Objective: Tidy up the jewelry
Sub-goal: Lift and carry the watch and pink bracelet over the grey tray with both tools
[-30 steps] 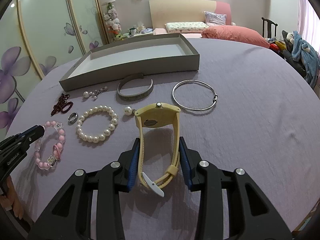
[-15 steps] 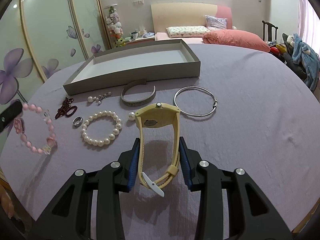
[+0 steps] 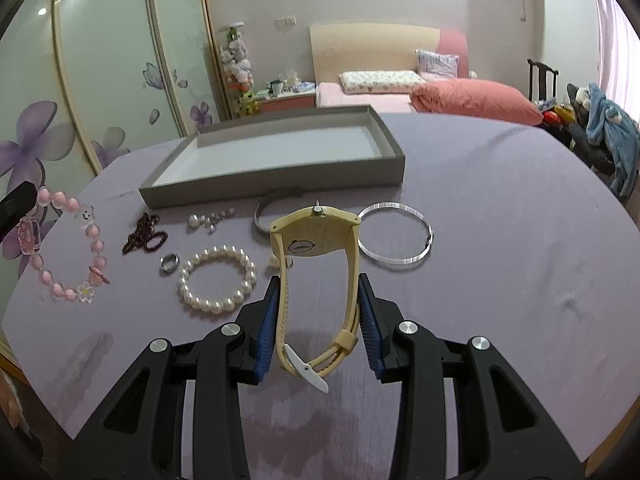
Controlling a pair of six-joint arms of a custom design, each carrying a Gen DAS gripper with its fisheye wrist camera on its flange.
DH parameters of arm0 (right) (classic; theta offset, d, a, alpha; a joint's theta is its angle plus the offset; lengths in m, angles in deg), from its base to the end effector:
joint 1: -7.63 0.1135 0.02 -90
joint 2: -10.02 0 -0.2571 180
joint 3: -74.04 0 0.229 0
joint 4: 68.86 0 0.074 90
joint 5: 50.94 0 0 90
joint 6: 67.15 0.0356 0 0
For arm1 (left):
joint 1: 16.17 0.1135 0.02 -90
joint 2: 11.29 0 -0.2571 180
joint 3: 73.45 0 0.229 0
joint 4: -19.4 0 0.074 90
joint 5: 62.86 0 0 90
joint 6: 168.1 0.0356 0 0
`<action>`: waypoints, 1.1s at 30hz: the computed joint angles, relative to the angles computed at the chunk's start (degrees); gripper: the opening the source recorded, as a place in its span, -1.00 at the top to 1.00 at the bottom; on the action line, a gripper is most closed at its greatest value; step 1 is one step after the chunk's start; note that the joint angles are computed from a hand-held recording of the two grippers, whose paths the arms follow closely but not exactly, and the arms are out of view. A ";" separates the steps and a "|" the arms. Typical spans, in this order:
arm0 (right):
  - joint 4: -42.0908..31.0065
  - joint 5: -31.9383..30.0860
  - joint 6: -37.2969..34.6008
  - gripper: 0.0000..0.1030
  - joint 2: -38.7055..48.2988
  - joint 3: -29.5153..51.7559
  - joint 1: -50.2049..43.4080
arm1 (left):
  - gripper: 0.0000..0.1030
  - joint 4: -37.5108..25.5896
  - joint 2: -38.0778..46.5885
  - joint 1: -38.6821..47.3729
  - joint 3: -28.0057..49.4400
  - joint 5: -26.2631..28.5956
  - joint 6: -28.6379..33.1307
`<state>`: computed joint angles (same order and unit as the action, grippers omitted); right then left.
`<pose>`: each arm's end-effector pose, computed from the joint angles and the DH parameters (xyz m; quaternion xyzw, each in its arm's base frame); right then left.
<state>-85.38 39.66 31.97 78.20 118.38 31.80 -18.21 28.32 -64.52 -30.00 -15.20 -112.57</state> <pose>0.1985 0.0887 0.1886 -0.1167 0.9001 0.1157 0.4035 0.1068 -0.0840 0.2370 -0.0696 0.8370 -0.0518 0.5403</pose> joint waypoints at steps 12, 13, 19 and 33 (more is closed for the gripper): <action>3.77 2.72 -3.45 0.26 4.18 12.25 -0.85 | 0.74 12.09 8.61 20.49 8.33 17.63 15.02; 4.46 2.79 -3.46 0.26 5.79 13.99 -1.08 | 0.74 13.15 10.29 21.98 9.44 18.73 15.75; 8.52 3.49 -3.48 0.26 17.59 24.61 -1.45 | 0.74 19.68 23.83 32.10 17.15 27.09 17.99; -12.02 -0.31 -0.20 0.26 52.77 64.15 -3.13 | 0.74 25.47 54.59 42.49 34.08 34.68 20.51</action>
